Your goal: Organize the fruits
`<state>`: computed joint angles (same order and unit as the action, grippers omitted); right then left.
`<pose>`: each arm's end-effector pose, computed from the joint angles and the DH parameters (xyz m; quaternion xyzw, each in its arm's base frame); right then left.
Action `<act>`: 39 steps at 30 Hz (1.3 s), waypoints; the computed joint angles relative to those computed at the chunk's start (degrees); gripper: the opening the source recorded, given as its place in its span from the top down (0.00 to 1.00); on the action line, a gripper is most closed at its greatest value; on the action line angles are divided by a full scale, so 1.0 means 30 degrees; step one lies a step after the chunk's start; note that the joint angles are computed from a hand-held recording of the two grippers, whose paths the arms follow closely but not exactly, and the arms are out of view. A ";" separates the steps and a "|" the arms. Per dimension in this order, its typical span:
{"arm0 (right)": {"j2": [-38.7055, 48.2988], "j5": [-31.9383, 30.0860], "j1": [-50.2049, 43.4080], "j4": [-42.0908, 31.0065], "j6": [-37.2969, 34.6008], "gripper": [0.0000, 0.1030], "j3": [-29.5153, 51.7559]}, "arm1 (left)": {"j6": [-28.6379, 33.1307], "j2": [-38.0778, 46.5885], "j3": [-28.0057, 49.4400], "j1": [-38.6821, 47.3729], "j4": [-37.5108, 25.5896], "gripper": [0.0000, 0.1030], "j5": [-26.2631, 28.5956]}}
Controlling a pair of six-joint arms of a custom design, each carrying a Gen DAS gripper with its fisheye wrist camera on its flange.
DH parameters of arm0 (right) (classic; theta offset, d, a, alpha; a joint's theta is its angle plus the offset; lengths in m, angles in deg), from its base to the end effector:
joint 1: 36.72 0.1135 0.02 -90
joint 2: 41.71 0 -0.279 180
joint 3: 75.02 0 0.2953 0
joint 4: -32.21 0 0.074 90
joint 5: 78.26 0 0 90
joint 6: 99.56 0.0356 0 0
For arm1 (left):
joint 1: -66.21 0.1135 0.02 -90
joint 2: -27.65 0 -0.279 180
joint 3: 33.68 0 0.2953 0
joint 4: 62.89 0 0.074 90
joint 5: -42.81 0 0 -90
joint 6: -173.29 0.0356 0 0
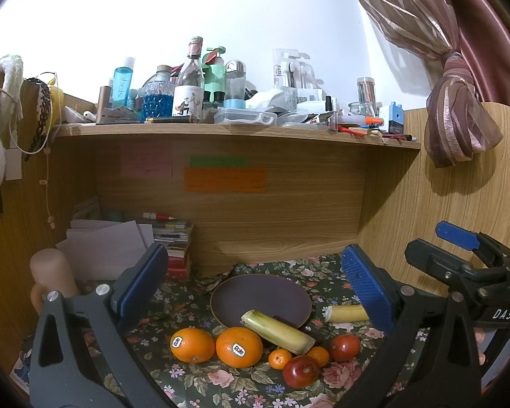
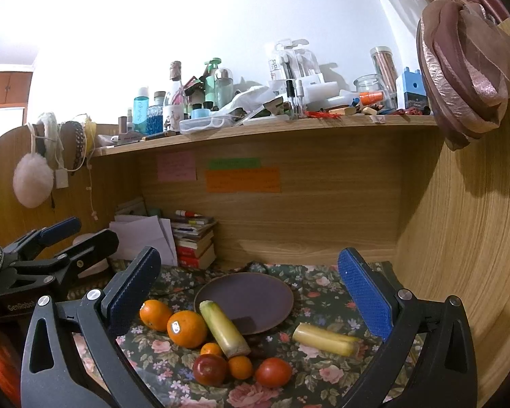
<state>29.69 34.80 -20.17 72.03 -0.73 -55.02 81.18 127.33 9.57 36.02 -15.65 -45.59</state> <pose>0.2147 0.0493 0.1257 0.0750 0.7660 -0.0150 0.6383 0.2920 -0.1710 0.1250 0.1935 0.7365 -0.1905 0.6196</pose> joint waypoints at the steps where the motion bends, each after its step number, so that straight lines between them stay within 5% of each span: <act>1: 0.0003 0.0032 0.0030 -0.0010 0.0020 0.00 0.0014 | -0.0002 -0.0005 0.0016 -0.0005 -0.0016 0.00 -0.0019; 27: 0.1775 -0.1116 -0.0894 0.0155 -0.0312 0.00 0.0947 | 0.0083 0.0946 0.1306 0.0715 -0.1196 0.00 0.1079; 39: 0.6033 -0.5575 -0.2926 -0.2358 -0.0598 0.32 0.4098 | 0.0883 0.4319 0.5505 0.3003 -0.6510 0.23 0.2157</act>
<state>47.79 18.08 -28.95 64.96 -2.52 -42.73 83.83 140.29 26.08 45.02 -35.18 -39.12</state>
